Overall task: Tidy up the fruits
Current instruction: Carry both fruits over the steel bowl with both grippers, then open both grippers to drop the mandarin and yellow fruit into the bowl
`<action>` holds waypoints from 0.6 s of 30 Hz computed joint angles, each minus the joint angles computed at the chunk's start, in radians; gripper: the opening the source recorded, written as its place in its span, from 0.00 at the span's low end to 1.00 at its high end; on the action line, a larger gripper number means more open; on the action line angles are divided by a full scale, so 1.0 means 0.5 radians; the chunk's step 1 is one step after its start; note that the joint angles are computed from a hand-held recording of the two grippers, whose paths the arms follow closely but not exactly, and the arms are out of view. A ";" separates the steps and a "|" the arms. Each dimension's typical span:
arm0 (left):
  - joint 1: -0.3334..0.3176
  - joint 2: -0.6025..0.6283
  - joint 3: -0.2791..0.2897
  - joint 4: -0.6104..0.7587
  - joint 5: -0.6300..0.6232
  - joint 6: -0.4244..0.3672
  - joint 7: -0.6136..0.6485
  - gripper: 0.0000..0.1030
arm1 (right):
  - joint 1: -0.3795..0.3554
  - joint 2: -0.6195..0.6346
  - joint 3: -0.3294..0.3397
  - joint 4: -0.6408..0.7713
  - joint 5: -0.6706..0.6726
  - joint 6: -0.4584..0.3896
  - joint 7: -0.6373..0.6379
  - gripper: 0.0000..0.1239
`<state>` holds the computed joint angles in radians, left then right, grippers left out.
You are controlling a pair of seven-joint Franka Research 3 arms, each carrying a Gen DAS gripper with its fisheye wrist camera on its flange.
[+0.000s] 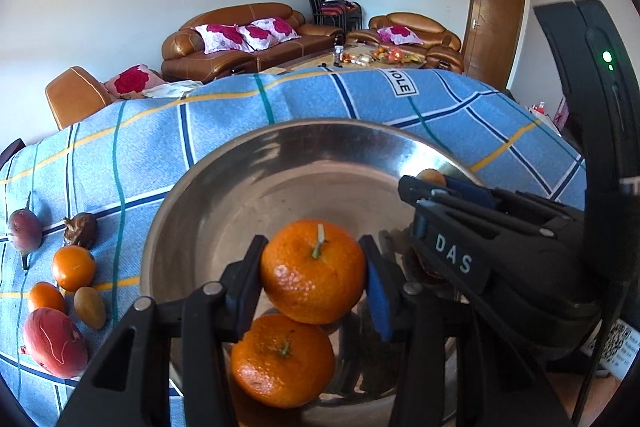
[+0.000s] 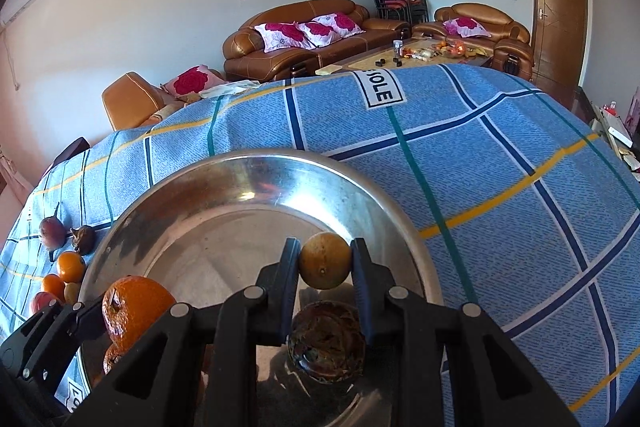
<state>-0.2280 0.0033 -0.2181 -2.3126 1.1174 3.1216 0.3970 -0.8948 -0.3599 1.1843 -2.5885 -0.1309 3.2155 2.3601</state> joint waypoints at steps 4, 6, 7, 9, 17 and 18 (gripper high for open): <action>-0.015 0.018 -0.012 -0.017 -0.291 -0.028 0.255 0.46 | 0.004 0.000 -0.001 0.001 -0.005 -0.006 0.002 0.22; -0.027 0.023 -0.017 -0.020 -0.398 -0.055 0.350 0.46 | -0.013 -0.008 0.018 0.007 -0.008 -0.008 0.012 0.22; -0.032 0.031 -0.019 -0.019 -0.451 -0.061 0.397 0.46 | -0.014 -0.015 0.020 0.004 -0.006 -0.001 0.018 0.22; -0.043 0.048 -0.021 -0.017 -0.562 -0.069 0.489 0.46 | -0.012 -0.018 0.020 0.000 0.001 0.006 0.019 0.22; -0.076 0.050 0.003 -0.012 -0.547 -0.104 0.460 0.47 | 0.032 -0.015 -0.018 -0.025 0.039 0.030 0.008 0.25; -0.078 0.048 0.005 -0.009 -0.527 -0.108 0.439 0.48 | 0.036 -0.019 -0.020 -0.027 0.045 0.032 0.007 0.27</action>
<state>-0.2669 0.0271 -0.2157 -2.3171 0.8541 3.0674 0.6165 -0.8770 -0.3695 1.1741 -2.6022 -0.1083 3.2314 2.3639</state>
